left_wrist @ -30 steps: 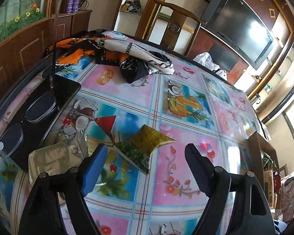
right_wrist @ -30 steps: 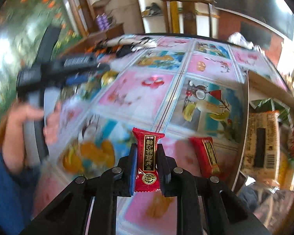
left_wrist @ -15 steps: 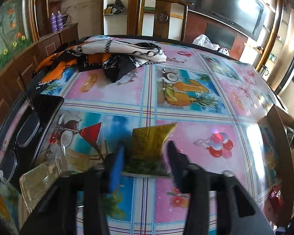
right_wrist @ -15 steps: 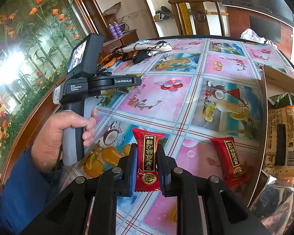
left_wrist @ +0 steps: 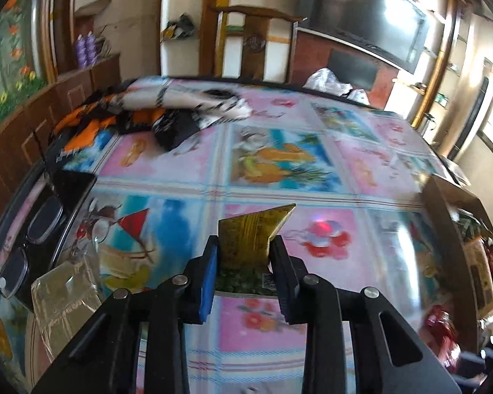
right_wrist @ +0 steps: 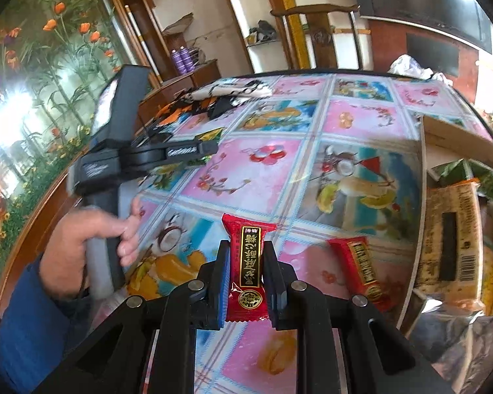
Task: Organize snacks
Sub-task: 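Carry the yellow bag and red candy bar toward the box with both grippers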
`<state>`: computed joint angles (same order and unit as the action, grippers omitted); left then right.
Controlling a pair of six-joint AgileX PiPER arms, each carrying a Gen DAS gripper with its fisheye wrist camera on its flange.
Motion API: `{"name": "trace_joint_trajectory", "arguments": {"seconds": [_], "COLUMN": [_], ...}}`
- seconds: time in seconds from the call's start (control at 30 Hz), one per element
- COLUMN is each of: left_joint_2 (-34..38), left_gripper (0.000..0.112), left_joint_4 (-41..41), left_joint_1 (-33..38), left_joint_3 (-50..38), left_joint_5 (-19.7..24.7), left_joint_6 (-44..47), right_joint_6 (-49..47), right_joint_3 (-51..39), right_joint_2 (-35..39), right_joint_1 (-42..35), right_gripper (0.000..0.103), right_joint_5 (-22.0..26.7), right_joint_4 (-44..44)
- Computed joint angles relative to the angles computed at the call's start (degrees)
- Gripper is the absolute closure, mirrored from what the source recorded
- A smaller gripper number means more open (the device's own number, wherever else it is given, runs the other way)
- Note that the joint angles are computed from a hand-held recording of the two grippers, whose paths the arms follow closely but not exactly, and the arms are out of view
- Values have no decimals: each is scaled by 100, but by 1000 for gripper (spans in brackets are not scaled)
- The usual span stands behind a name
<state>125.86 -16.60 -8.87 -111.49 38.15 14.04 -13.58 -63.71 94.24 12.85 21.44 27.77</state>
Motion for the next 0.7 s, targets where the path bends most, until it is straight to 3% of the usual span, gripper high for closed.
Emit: {"name": "trace_joint_trajectory", "arguments": {"seconds": [0.27, 0.4, 0.7], "left_joint_2": [-1070, -1460, -1768], "left_gripper": [82, 82, 82], "left_joint_4": [-1092, -1564, -1186], "left_joint_1": [-337, -529, -953], "left_joint_3": [1436, 1953, 2528], "left_joint_5": [-732, -1028, -1647], "left_joint_6": [1192, 1812, 1866], "right_joint_6": [565, 224, 351], "right_joint_3": [98, 290, 375], "right_joint_2": [-88, -287, -462], "right_joint_1": [-293, -544, -821], "right_gripper": [83, 83, 83], "right_joint_5": [-209, -486, -652], "right_joint_4": [-285, 290, 350]}}
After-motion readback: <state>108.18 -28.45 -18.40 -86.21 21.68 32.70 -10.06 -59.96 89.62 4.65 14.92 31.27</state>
